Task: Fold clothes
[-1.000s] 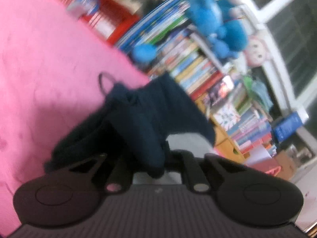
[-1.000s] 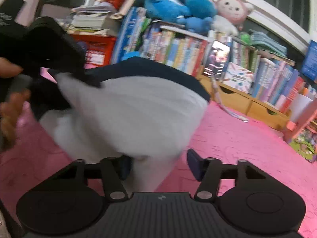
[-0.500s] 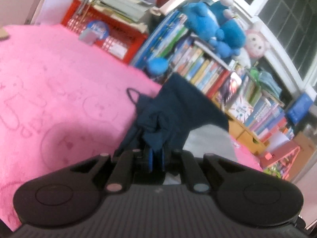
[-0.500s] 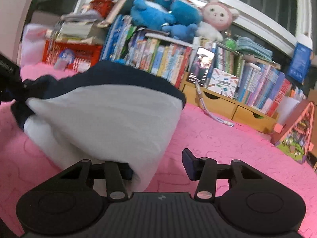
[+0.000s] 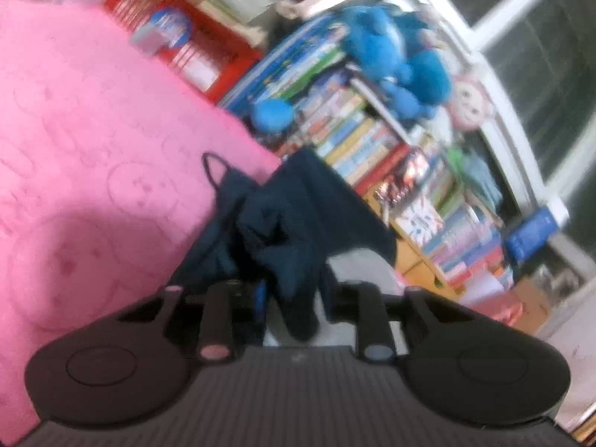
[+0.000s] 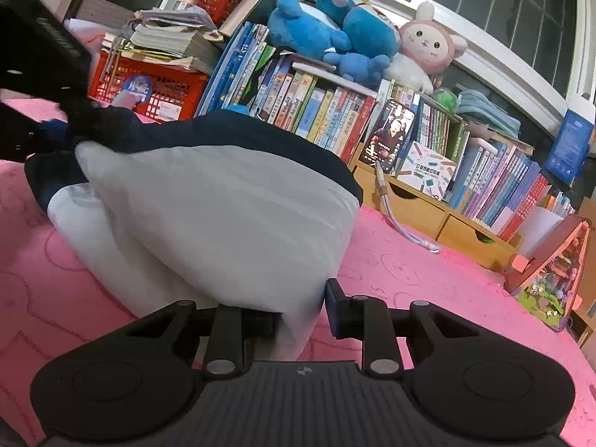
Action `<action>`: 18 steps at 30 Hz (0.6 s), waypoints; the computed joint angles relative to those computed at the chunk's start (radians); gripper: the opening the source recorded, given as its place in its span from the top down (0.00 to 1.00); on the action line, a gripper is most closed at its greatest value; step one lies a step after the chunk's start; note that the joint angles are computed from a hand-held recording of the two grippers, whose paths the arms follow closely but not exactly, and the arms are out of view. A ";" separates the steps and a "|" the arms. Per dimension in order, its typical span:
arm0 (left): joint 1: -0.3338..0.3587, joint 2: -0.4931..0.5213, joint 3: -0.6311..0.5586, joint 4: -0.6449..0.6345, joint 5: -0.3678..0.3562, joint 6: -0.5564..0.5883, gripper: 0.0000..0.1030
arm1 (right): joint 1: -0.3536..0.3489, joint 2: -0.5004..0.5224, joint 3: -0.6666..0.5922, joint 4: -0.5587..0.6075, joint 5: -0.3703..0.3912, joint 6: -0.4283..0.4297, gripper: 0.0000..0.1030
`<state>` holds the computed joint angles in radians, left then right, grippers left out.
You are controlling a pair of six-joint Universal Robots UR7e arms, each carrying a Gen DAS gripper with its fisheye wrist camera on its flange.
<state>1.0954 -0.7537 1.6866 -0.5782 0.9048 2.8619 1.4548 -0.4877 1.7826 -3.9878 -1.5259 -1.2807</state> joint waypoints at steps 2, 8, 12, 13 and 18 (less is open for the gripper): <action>0.005 -0.011 0.020 -0.046 0.020 0.017 0.90 | 0.000 0.007 -0.004 -0.010 -0.002 0.000 0.74; -0.037 -0.051 0.118 -0.209 0.007 0.217 0.96 | -0.006 0.007 -0.004 -0.016 0.012 0.017 0.74; -0.028 -0.045 0.109 -0.127 -0.038 0.167 0.93 | -0.011 0.007 0.001 -0.027 0.030 0.023 0.74; -0.016 -0.039 0.096 -0.086 -0.040 0.119 0.92 | -0.012 0.007 0.002 -0.026 0.033 0.022 0.74; 0.010 -0.036 0.091 -0.057 -0.025 0.084 0.90 | -0.016 0.006 0.009 -0.032 0.048 0.025 0.74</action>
